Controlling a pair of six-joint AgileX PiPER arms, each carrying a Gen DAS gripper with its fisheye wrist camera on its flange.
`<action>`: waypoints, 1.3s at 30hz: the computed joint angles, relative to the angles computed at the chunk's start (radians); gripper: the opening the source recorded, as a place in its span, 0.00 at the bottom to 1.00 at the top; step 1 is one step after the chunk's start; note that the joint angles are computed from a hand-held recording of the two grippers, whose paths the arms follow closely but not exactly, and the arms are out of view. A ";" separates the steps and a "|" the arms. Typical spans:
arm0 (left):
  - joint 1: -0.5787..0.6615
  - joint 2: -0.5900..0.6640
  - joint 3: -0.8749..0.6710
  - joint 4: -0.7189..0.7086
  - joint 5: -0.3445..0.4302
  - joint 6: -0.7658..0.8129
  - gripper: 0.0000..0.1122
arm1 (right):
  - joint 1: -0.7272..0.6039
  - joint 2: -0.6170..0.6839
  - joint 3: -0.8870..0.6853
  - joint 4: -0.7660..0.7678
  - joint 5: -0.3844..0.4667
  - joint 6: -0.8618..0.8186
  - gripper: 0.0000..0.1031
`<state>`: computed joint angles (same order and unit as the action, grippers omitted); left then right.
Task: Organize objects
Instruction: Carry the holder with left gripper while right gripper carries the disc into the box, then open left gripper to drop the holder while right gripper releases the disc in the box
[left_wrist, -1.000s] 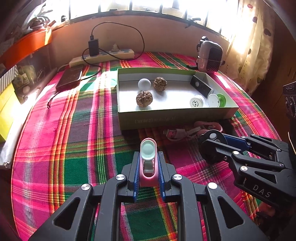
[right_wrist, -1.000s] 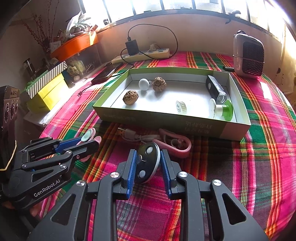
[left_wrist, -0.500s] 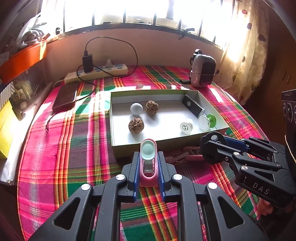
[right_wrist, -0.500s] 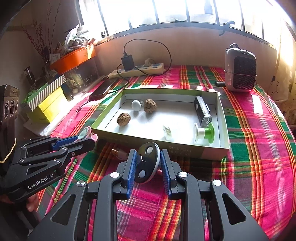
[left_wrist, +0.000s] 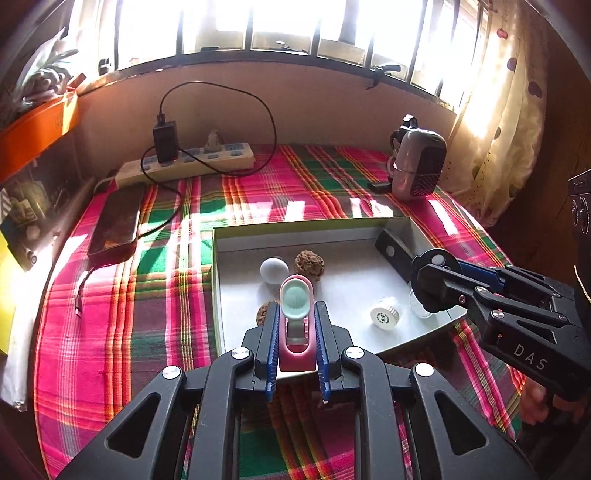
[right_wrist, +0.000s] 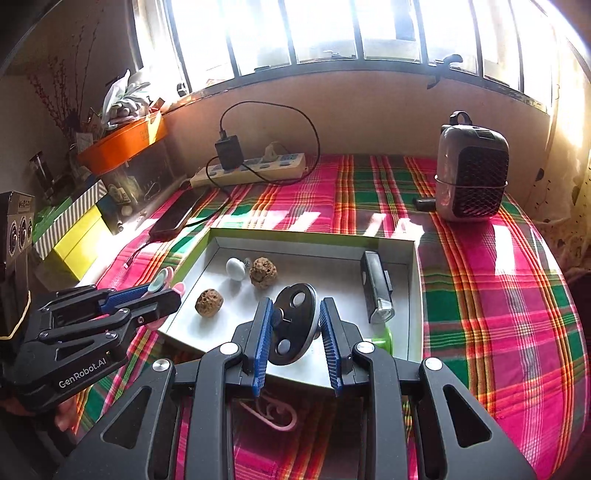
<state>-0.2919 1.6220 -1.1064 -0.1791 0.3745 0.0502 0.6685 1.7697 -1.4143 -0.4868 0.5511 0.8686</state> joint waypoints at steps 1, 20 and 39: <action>-0.003 0.013 -0.014 0.028 -0.002 -0.027 0.14 | -0.010 0.013 -0.018 0.010 0.002 -0.015 0.27; 0.031 0.241 -0.250 0.121 0.070 -0.117 0.14 | -0.125 0.264 -0.329 0.226 0.092 -0.282 0.27; 0.027 0.317 -0.315 0.158 0.092 -0.133 0.14 | -0.141 0.378 -0.468 0.295 0.165 -0.369 0.27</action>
